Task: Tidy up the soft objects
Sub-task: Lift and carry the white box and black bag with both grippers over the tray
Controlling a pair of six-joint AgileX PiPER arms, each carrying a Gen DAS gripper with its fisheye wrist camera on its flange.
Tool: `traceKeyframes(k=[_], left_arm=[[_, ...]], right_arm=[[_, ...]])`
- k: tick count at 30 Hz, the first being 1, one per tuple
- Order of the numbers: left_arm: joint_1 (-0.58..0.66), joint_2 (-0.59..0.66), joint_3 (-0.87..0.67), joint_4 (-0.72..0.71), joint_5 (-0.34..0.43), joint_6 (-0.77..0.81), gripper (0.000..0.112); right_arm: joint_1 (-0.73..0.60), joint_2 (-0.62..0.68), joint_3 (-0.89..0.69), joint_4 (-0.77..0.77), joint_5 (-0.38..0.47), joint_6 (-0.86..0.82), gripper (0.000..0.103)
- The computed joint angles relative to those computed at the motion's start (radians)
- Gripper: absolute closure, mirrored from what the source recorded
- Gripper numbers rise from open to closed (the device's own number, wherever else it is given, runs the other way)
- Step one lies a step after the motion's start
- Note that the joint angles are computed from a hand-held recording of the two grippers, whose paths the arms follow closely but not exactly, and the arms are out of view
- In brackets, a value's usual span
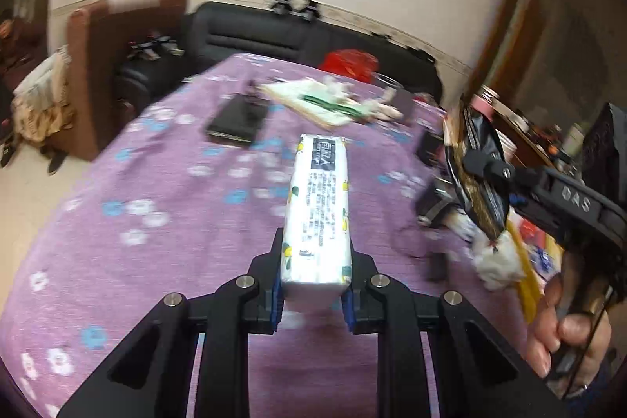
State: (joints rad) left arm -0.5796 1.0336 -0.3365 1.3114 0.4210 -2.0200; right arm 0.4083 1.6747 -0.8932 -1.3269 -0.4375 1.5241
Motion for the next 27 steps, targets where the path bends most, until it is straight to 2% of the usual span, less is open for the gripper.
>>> traceKeyframes(k=[5, 13, 17, 23, 27], left_arm=[[-0.117, 0.199, -0.174, 0.014, -0.003, -0.017, 0.090], [-0.224, 0.490, -0.548, -0.226, -0.061, 0.277, 0.090], [-0.266, 0.632, -0.743, -0.354, -0.083, 0.443, 0.090], [-0.307, 0.877, -1.061, -0.634, -0.094, 0.758, 0.090], [-0.310, 1.032, -1.273, -0.833, -0.046, 0.973, 0.090]], right_arm=[[-0.211, -0.062, 0.045, -0.038, -0.082, 0.010, 0.071], [-0.587, -0.114, 0.035, -0.181, -0.239, 0.119, 0.071], [-0.706, -0.099, -0.012, -0.269, -0.260, 0.183, 0.072], [-0.826, -0.038, -0.077, -0.309, -0.197, 0.184, 0.072], [-0.856, 0.032, -0.153, -0.404, -0.184, 0.263, 0.072]])
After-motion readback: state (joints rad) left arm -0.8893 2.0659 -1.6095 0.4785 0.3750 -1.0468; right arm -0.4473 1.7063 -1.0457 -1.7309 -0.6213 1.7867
